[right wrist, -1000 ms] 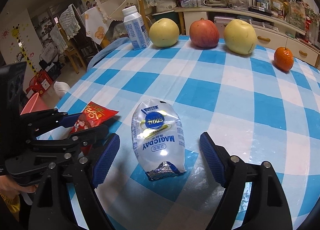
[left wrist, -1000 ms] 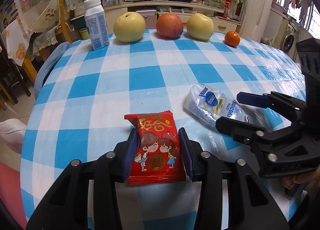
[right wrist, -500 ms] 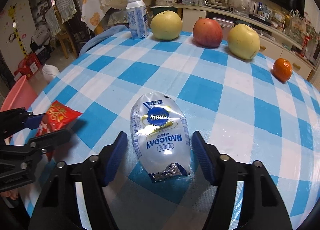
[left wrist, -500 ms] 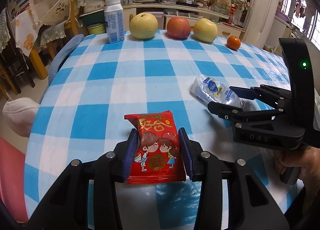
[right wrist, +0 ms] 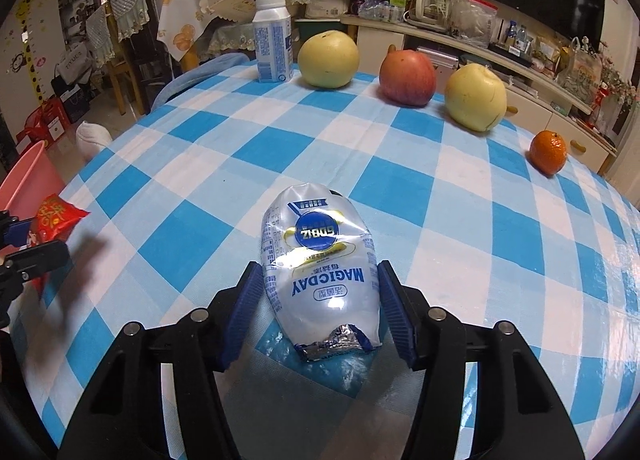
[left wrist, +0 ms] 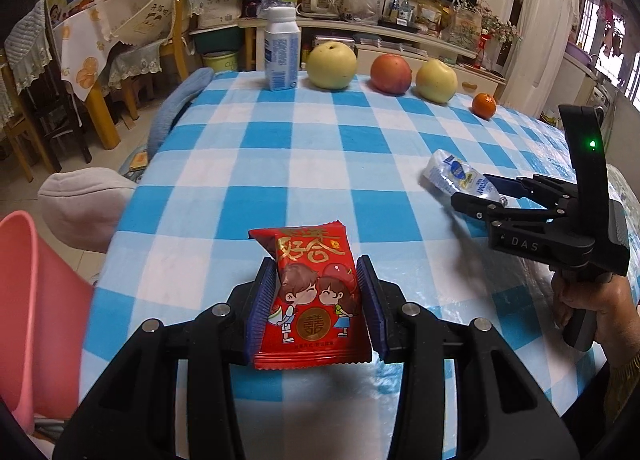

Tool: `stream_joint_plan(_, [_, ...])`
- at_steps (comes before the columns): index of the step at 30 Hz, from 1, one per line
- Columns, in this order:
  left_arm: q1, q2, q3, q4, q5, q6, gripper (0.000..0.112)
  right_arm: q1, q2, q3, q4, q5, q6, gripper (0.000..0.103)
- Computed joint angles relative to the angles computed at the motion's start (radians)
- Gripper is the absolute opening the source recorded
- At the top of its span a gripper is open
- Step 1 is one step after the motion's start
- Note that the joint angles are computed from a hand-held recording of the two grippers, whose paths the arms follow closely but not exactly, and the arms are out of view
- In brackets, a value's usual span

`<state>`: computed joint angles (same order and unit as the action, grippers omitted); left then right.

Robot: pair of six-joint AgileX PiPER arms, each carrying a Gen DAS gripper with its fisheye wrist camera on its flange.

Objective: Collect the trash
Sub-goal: 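Carry red wrapper and white pouch to the pink bin and open both tools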

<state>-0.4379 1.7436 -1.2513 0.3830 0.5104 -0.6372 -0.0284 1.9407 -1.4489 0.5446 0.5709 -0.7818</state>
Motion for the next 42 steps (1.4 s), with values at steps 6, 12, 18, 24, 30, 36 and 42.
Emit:
stream_joint_plan(6, [0.013,-0.082,0.069,0.087,0.012,-0.06,0.043,0.001,-0.047,0.062,0.042,-0.019,-0.023,0.059])
stream_joint_plan(12, [0.017,-0.153,0.121,0.187,0.031,-0.117,0.043,0.015,-0.102,0.133,0.078,-0.027,-0.041,0.059])
stream_joint_plan(18, [0.028,-0.226,0.179,0.234,0.033,-0.145,0.043,0.042,-0.162,0.214,0.11,-0.033,-0.053,0.059])
stream_joint_plan(24, [0.061,-0.291,0.23,0.255,0.041,-0.142,0.043,0.077,-0.21,0.275,0.135,-0.031,-0.055,0.059])
stream_joint_plan(30, [0.109,-0.356,0.287,0.247,0.033,-0.123,0.043,0.125,-0.26,0.335,0.165,-0.025,-0.065,0.059])
stream_joint_plan(36, [0.169,-0.416,0.341,0.211,0.014,-0.077,0.043,0.192,-0.32,0.402,0.16,-0.044,-0.058,0.059])
stream_joint_plan(42, [0.23,-0.47,0.386,0.154,-0.007,-0.01,0.043,0.245,-0.364,0.449,0.126,-0.061,-0.019,0.059])
